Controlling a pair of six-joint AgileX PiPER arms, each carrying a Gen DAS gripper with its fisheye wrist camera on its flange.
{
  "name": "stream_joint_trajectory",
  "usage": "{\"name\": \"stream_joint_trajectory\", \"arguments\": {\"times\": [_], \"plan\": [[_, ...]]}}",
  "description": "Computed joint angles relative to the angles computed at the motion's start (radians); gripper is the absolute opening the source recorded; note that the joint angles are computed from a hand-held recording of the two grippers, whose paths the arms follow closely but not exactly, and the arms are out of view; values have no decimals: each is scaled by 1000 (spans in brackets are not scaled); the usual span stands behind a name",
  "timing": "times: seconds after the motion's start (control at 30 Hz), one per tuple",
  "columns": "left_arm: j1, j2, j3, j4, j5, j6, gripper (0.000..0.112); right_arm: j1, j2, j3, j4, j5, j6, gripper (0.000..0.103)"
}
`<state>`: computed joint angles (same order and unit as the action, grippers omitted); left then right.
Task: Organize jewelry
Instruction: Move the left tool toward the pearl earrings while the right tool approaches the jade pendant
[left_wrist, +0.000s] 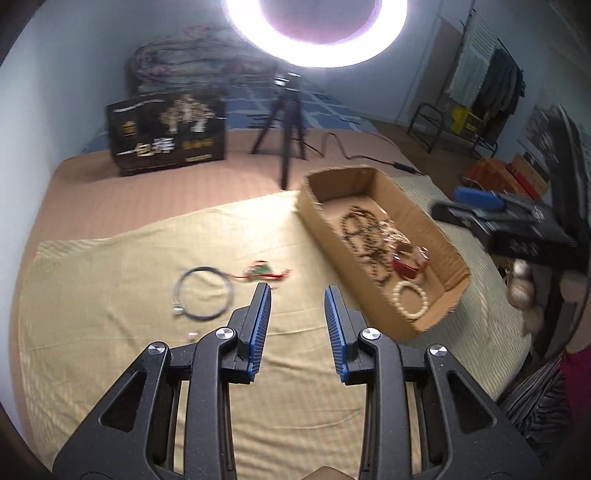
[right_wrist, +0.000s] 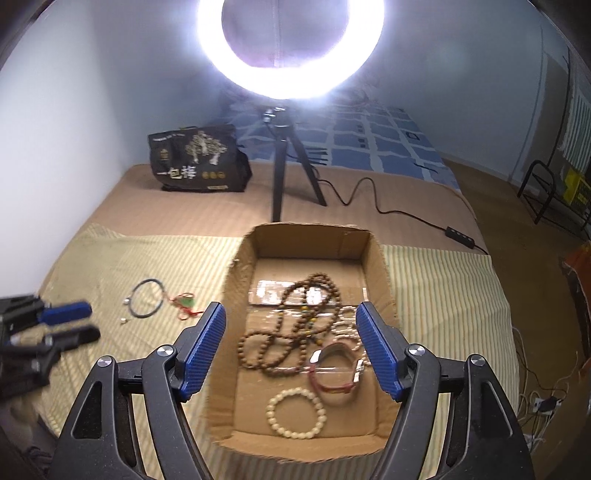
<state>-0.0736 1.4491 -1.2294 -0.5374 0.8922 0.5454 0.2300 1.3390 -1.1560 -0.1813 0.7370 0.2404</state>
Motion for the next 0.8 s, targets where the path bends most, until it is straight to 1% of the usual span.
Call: {"name": "stream_joint_trajectory", "arguments": {"times": [0.13,0.23,0.33,0.43,0.7,0.8], "plan": [[130,21,-13,-75,39,109,30,89,-24,26,-38,8,72,75],[208,48,-18,-129,61,191,30,183,-26,48,-92,15,146,75],[273,87,-22,-171,77,264,30,273,-23,82,-165,12,250,75],[319,132,-21,-202,85,335,30,333,-8,115,-192,-10,333,75],[341,243,8,-239,59,482,30,443,100,132,-302,-66,525,75],[328,273,26,-258,37,526,29,430,167,109,-303,-100,552,74]]}}
